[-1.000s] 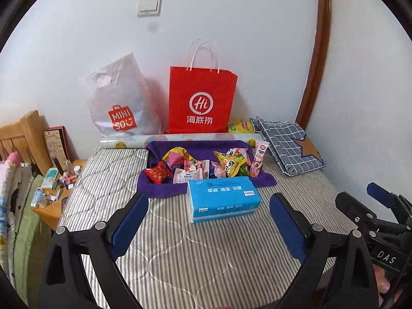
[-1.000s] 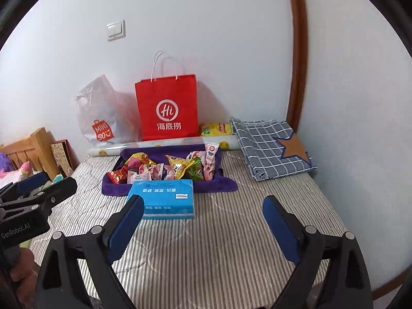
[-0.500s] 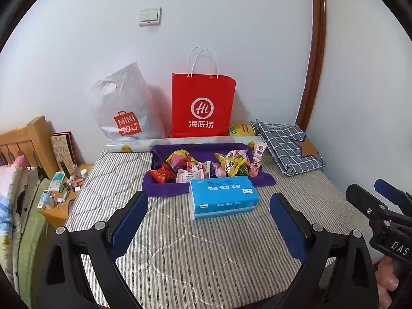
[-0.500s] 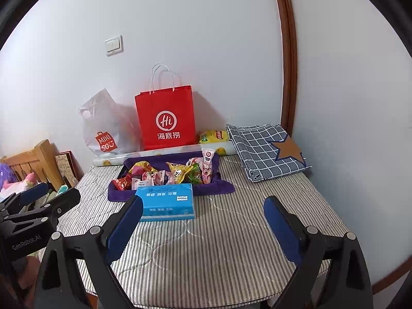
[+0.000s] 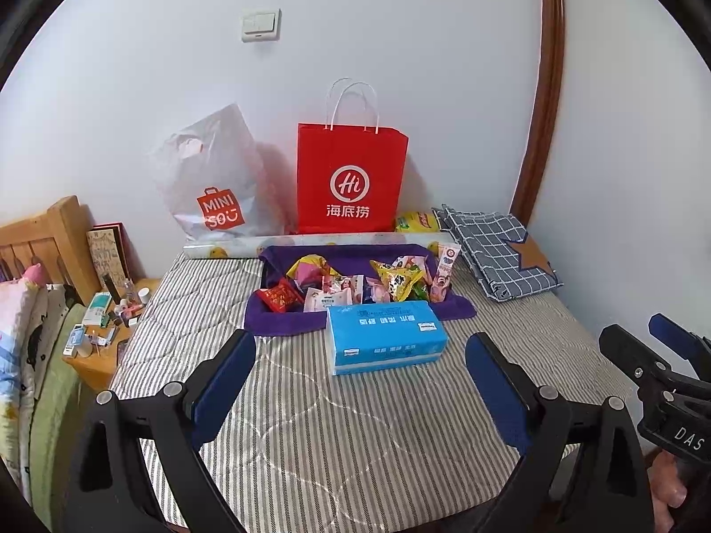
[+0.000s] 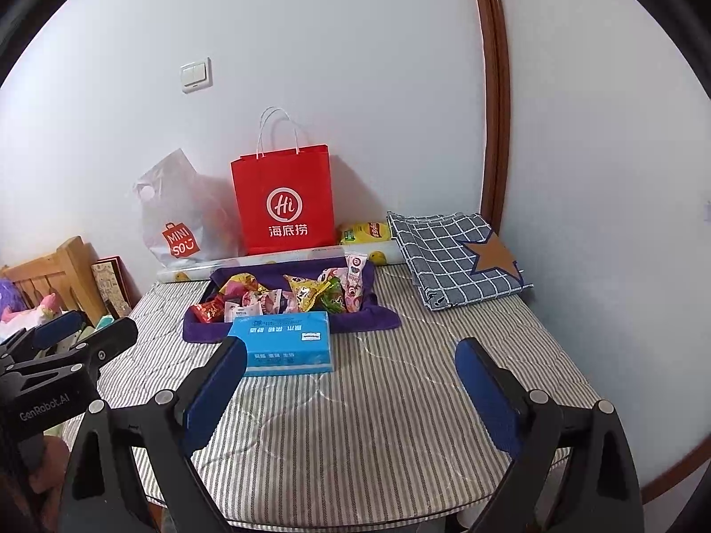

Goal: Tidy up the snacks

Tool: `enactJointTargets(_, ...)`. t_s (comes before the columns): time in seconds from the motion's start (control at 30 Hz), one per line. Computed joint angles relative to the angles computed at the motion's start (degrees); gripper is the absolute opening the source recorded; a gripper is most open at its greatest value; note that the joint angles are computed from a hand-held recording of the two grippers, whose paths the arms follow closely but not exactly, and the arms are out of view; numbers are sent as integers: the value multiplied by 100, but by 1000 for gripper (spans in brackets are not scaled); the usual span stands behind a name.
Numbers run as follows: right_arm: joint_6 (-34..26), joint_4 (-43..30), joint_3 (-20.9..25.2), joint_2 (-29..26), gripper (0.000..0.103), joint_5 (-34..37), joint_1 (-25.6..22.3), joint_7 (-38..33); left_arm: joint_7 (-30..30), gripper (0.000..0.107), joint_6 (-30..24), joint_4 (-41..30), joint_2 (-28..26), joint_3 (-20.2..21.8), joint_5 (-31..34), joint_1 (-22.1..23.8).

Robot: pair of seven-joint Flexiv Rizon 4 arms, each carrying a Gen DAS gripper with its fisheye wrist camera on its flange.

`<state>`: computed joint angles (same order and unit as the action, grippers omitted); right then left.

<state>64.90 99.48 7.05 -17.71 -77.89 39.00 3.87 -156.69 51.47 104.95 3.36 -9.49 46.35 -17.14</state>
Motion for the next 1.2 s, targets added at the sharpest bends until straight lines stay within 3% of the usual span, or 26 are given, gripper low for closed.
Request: enactJointTargets(1.2, -25, 54, 50, 74, 95, -96, -22, 68, 92, 95, -14, -14, -28, 8, -107, -30)
